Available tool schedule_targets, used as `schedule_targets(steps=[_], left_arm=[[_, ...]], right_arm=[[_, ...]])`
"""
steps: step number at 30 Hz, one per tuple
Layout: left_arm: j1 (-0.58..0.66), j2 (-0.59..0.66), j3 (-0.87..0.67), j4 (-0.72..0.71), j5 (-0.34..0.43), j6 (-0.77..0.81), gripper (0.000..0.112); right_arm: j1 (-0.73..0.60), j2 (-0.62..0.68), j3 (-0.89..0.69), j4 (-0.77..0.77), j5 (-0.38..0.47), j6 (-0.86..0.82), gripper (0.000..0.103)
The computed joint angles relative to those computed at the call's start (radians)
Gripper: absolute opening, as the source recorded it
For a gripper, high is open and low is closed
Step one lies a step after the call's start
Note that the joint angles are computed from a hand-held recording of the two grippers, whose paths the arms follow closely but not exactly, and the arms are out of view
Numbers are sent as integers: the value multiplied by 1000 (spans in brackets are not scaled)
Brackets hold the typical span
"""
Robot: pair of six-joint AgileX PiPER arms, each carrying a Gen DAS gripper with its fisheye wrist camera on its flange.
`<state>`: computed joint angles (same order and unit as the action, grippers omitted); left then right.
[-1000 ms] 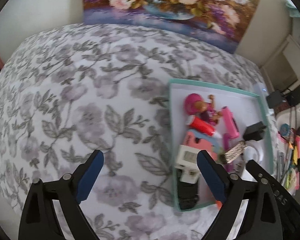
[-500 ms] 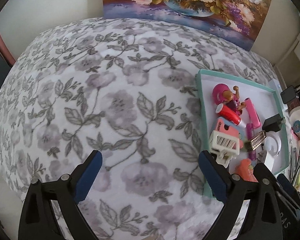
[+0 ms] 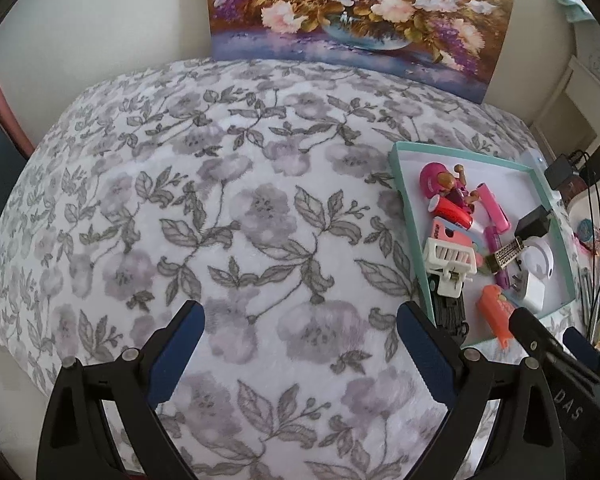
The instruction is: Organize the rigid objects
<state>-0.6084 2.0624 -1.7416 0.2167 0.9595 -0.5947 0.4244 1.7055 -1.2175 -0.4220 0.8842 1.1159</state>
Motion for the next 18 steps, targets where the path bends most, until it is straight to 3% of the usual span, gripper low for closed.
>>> schedule_targets(steps=[10, 18], left_arm=[[33, -60, 94, -46, -74, 10, 97], [31, -45, 76, -46, -56, 27, 97]], right_arm=[[15, -14, -7, -26, 16, 8, 103], [40, -7, -31, -65, 34, 17, 103]])
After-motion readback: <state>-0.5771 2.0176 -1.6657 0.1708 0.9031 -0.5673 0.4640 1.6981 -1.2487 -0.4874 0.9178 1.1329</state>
